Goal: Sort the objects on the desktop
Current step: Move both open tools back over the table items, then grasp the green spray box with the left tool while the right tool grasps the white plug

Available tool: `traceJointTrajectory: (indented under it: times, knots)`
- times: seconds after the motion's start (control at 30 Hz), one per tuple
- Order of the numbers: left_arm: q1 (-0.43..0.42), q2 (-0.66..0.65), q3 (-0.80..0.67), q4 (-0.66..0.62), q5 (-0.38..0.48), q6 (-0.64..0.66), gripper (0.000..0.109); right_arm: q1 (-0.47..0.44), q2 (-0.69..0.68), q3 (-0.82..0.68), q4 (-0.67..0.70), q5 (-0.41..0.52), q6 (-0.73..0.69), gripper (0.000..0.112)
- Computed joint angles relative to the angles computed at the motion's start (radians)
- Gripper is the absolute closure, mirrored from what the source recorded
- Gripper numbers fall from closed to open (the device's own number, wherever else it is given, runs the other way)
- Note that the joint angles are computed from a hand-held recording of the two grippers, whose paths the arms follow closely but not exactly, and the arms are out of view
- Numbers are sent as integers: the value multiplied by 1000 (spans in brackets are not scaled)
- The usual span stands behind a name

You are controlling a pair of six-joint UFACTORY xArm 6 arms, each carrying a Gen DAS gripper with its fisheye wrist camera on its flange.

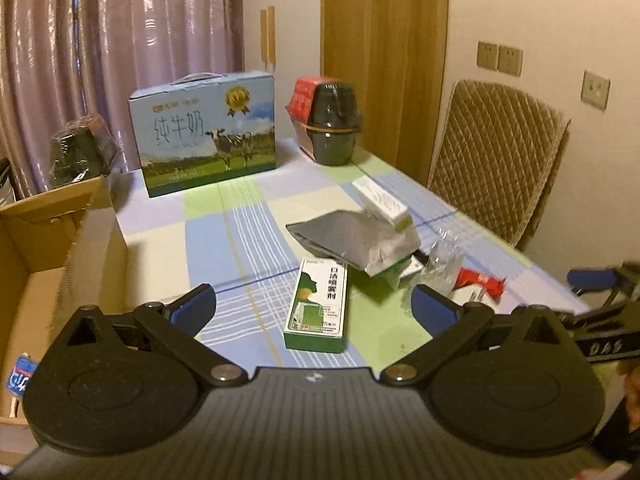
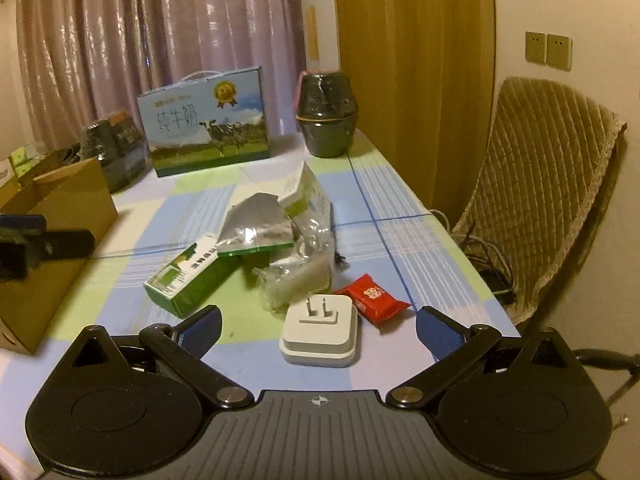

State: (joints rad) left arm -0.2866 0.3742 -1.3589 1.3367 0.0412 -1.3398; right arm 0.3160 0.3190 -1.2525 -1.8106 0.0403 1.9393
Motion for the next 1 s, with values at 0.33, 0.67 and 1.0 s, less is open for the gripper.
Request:
traceJointTrajectory:
  times: [0.33, 0.67, 1.0]
  knots:
    - [-2, 154, -77, -188, 12, 224, 7, 2, 116, -46, 312, 15, -273, 12]
    - [-22, 285, -178, -626, 26, 662, 25, 14, 178, -79, 525, 27, -452, 12]
    - [-35, 355, -250, -783, 54, 820, 25, 36, 258, -161, 592, 68, -481, 21]
